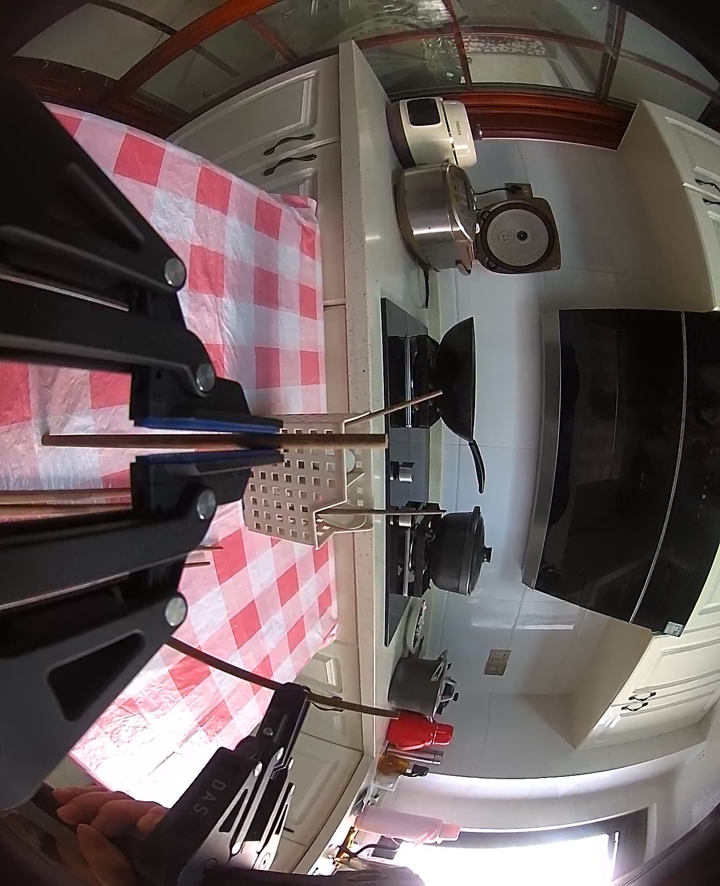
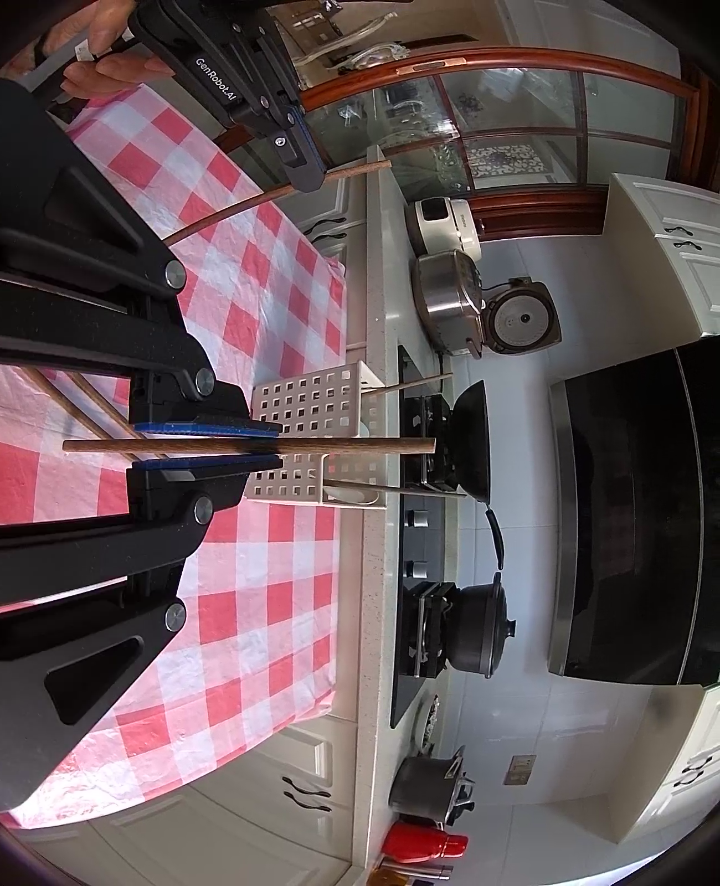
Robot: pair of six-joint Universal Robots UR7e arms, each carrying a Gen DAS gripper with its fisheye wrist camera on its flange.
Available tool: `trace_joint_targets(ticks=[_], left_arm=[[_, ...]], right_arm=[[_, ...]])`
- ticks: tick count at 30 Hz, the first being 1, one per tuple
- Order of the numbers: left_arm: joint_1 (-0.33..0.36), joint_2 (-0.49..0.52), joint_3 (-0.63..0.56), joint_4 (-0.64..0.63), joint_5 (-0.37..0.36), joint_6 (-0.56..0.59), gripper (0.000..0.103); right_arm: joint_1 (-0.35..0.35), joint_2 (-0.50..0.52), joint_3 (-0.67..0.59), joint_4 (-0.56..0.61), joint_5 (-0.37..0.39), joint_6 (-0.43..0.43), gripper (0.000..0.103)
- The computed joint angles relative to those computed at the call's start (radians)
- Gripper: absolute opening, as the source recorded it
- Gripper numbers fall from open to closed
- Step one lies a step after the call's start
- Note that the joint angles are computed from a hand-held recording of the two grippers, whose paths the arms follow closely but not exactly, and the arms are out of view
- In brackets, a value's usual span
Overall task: Organize utensils
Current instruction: 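Lift both held chopsticks upright and carry them over the white basket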
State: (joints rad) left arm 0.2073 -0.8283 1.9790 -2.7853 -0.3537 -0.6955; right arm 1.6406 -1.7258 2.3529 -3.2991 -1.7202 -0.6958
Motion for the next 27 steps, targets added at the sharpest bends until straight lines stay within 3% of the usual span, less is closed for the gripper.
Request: trace_joint_targets(ticks=[17,27], left_arm=[[-0.002,-0.001,0.003,-0.009,0.009,0.002,0.006],[0.027,0.024,-0.063,-0.092,-0.012,0.166,0.006]], right_arm=[[-0.001,0.003,0.002,-0.005,0.002,0.002,0.006],[0.028,0.059,-0.071,-0.002,0.010,-0.017,0.006]])
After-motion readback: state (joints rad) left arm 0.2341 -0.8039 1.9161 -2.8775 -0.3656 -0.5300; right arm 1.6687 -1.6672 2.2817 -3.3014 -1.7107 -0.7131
